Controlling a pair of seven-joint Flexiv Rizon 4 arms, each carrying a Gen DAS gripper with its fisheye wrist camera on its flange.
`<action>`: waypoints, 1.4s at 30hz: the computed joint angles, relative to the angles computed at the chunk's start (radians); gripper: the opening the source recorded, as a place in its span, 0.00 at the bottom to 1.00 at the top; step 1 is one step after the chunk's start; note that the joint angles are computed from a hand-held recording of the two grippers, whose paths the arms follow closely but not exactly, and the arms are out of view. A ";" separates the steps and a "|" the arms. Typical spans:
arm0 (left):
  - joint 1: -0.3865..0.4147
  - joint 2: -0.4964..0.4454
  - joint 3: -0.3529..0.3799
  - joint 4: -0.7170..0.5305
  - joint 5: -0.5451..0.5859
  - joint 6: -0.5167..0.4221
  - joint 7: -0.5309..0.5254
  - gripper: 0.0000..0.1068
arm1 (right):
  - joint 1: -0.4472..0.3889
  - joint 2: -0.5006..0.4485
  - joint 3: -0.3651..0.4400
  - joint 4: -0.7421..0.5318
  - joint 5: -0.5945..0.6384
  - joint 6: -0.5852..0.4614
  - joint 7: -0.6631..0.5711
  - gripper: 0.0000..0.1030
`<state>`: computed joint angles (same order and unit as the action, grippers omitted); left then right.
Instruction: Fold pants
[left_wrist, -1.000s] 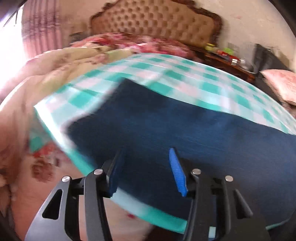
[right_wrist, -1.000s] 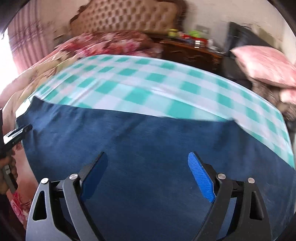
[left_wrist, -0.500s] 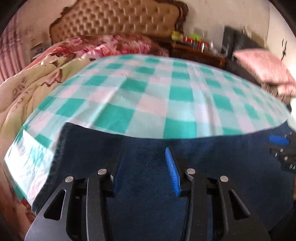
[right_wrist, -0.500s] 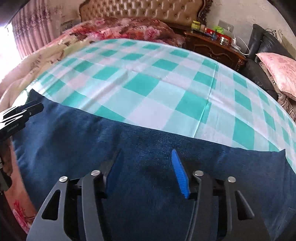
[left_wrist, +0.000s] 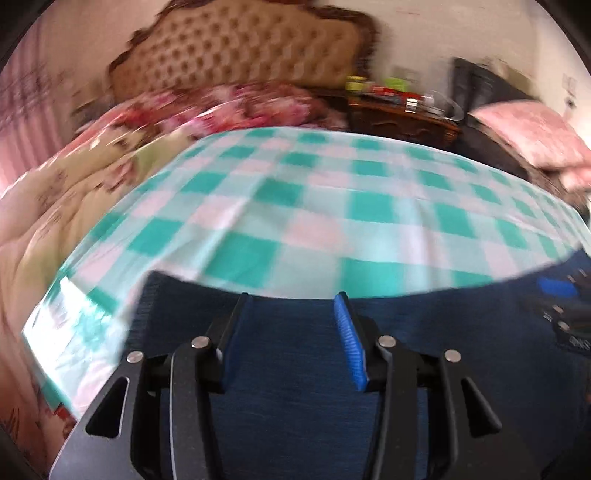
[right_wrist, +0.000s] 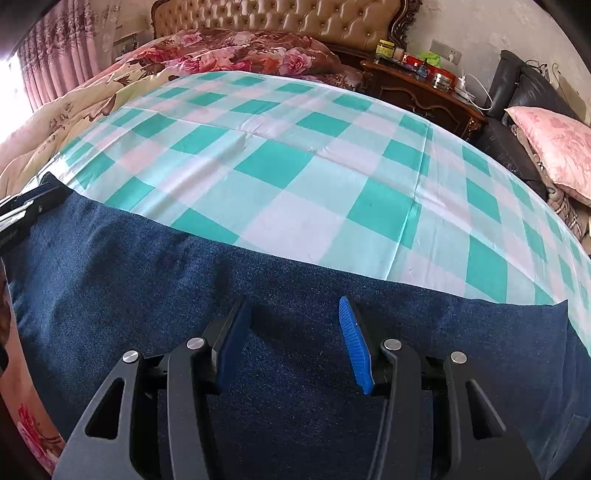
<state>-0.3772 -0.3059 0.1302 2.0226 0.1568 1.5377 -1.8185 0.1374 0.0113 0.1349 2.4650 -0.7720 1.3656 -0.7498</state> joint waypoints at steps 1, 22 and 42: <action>0.015 -0.002 -0.033 0.003 -0.016 0.005 0.019 0.44 | -0.001 0.000 0.000 0.001 -0.003 0.000 0.001 0.46; -0.104 0.150 0.202 0.005 0.448 -0.241 -0.494 0.49 | -0.003 0.002 0.000 0.005 -0.002 0.007 0.001 0.47; 0.039 0.362 0.011 0.112 0.684 -0.433 -0.789 0.55 | 0.082 0.290 0.128 0.133 0.348 -0.184 -0.111 0.47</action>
<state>-0.3384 0.0558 0.1407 2.1344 0.8411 1.1050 -2.6079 0.2192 0.3014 0.2632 2.5977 -0.4241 1.1816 -0.8606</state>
